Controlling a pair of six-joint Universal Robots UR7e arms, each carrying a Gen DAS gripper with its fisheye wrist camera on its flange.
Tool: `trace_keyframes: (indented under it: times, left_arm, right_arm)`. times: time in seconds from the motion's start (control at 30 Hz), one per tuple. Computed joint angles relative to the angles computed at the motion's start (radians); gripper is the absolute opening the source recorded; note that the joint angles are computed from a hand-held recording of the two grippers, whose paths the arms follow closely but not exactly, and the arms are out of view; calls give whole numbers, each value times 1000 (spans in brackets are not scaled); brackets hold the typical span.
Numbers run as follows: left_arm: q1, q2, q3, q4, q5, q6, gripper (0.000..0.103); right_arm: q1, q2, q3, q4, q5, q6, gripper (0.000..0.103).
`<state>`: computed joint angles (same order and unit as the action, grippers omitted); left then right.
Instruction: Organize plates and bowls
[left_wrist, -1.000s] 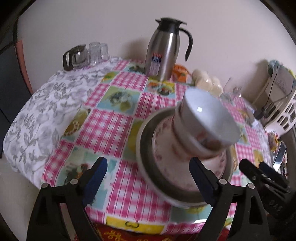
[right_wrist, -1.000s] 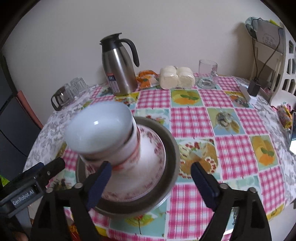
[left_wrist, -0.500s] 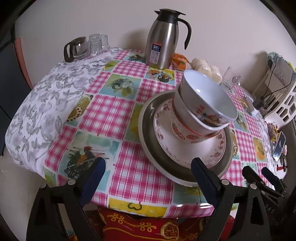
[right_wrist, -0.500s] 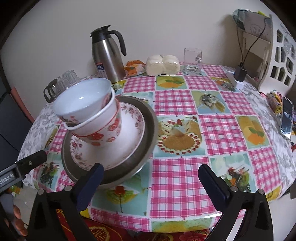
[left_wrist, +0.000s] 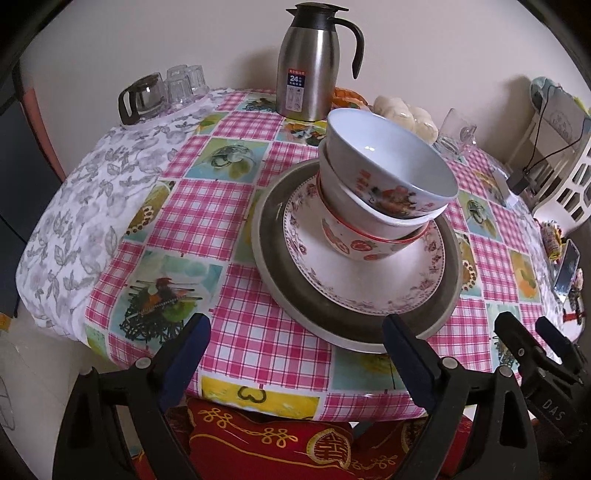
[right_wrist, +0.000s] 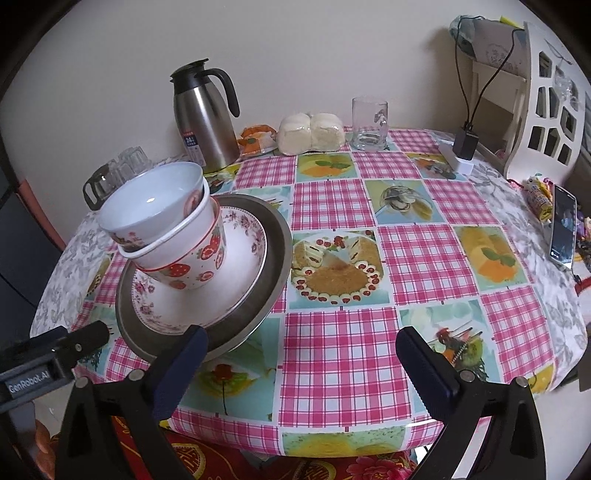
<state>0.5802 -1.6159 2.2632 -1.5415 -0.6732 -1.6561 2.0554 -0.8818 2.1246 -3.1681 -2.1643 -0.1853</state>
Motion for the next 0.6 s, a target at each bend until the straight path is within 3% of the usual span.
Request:
trace_keyframes:
  times: [0.6]
  left_arm:
    - [18, 68, -60, 133, -14, -73, 94]
  right_arm:
    - [-6, 6, -9, 6, -15, -9, 103]
